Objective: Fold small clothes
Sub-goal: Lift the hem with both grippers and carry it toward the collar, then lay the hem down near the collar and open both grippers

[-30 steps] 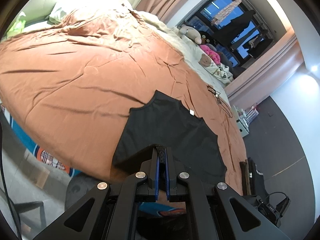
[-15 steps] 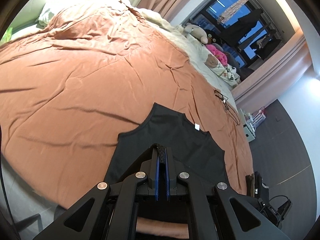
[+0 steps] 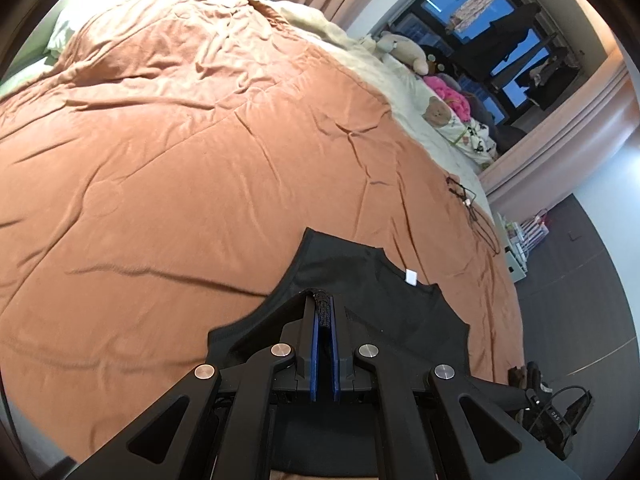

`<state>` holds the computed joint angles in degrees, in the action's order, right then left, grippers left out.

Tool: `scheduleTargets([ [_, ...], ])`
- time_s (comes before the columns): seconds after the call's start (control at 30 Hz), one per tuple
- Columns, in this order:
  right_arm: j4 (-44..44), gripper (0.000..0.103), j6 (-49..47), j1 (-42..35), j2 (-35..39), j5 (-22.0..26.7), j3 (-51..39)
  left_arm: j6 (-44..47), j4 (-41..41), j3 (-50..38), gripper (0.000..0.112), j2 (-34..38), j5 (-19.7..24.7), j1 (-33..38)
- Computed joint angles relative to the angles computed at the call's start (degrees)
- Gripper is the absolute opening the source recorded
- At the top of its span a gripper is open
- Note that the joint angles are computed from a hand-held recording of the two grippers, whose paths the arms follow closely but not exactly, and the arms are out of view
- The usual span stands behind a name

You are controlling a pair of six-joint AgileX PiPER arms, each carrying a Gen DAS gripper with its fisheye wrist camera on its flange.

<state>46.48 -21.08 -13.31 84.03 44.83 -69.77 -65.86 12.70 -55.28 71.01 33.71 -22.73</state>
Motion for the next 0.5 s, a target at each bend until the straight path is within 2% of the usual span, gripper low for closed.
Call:
scheduleTargets([
  [0.23, -3.8, 0.002, 4.6, 4.1, 9.1, -1.5, -9.0, 9.9, -6.6, -5.5, 0.004, 8.3, -1.3, 5.5],
  [0.5, -8.0, 0.002, 8.6, 6.1, 16.9, -0.7, -18.4, 15.8, -9.5, -13.5, 0.004, 17.2, -0.4, 8.6],
])
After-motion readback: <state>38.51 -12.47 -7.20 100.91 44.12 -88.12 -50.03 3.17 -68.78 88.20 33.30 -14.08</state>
